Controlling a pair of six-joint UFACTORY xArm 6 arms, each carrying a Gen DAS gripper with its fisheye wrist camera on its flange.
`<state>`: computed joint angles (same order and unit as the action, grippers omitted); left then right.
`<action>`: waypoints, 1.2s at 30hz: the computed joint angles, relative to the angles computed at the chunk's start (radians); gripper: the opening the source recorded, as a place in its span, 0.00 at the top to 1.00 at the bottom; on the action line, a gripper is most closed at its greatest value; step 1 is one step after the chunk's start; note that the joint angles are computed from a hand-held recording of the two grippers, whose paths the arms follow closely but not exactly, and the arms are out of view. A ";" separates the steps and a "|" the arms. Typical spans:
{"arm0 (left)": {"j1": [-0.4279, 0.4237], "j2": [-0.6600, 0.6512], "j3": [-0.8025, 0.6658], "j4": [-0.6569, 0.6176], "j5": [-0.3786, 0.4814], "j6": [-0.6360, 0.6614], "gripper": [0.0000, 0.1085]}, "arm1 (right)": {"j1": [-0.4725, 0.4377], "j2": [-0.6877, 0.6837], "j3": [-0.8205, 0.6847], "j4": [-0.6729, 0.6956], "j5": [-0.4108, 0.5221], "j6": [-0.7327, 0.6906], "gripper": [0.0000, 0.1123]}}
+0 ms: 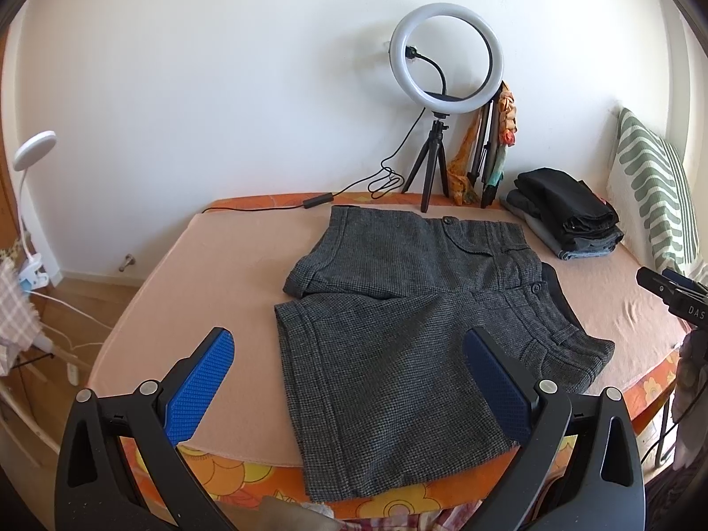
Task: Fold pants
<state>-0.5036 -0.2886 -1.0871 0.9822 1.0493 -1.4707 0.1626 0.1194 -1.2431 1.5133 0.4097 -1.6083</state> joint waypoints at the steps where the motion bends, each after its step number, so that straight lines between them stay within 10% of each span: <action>1: 0.003 -0.001 0.003 -0.003 -0.006 0.004 0.06 | 0.000 -0.001 0.001 -0.001 0.001 -0.006 0.08; 15: 0.070 -0.077 0.136 -0.041 -0.216 0.092 0.07 | -0.026 0.003 0.029 -0.048 0.074 -0.113 0.08; 27: 0.107 -0.172 0.292 -0.255 -0.316 0.419 0.39 | -0.016 0.001 0.099 -0.091 0.124 -0.401 0.09; 36: 0.110 -0.126 0.304 -0.362 -0.422 0.548 0.48 | 0.009 0.026 0.138 -0.258 0.130 -0.492 0.30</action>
<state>-0.3939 -0.4143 -0.7832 0.6205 0.6272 -0.9228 0.1712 0.1454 -1.1054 1.2551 0.5400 -2.1003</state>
